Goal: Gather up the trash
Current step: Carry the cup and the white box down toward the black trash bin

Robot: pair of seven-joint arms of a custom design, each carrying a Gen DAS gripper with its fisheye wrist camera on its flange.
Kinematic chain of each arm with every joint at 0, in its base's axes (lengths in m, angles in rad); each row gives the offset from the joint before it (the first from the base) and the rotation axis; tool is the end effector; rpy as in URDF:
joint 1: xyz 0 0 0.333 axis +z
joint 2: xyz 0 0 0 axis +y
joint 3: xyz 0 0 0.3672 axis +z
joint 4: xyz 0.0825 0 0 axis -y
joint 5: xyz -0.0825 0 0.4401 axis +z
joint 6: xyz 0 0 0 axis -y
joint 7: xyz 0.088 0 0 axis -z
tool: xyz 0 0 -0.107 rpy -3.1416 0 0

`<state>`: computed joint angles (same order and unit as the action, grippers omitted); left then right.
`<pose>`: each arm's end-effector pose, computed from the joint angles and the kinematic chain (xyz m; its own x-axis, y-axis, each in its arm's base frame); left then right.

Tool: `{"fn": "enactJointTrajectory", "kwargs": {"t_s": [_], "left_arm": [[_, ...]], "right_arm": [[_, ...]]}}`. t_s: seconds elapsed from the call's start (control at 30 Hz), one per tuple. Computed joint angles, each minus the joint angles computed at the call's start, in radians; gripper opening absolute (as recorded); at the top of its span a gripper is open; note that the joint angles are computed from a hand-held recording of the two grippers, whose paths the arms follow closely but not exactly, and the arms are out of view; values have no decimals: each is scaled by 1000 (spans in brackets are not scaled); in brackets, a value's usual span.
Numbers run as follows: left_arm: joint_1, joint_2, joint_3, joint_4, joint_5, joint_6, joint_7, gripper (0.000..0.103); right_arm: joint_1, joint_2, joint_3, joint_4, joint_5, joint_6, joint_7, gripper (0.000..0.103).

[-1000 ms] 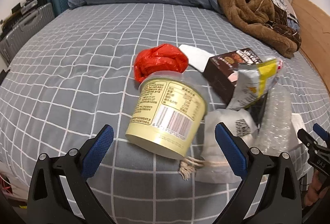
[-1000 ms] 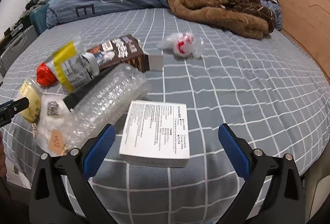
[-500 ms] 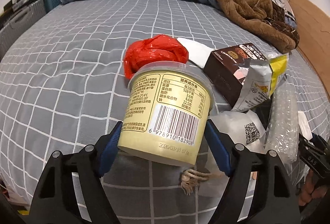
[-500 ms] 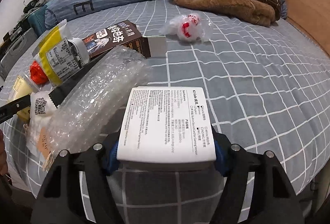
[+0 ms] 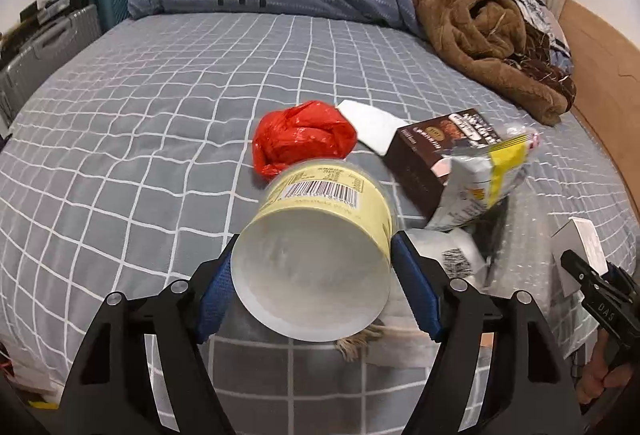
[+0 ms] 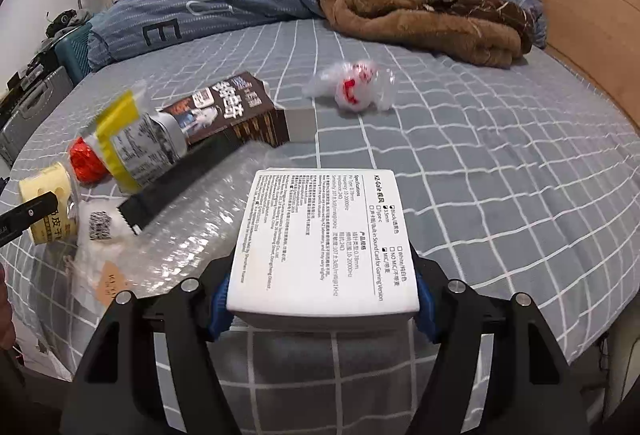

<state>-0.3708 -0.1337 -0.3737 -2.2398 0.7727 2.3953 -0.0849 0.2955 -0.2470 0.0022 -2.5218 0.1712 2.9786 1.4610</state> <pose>0.4201 -0.3864 0.4738 0.3410 -0.9315 0.1263 -0.7036 -0.3420 -0.6228 0.4956 0.1397 0.4618 0.2667 -0.9620 -0.0588 -0.7444 -0.1669 -0.6465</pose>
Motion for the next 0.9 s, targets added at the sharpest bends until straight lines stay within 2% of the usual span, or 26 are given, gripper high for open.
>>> {"fn": "enactJointTrajectory", "kwargs": {"t_s": [0.5,0.77,0.9], "left_arm": [[-35,-57,-50,39,-2,-88,-25,72],[-71,-81,-92,48,-23,-126,-57,72],[-92,-85,-110,61,-39,-157,-76,72]], "right_arm": [[-8,-167,0,-38,-39,-41,8,66],[17,-275,-24,-84,-27,-62,-12,66],[20,-344,-26,-110,-27,-105,-19,66]]}}
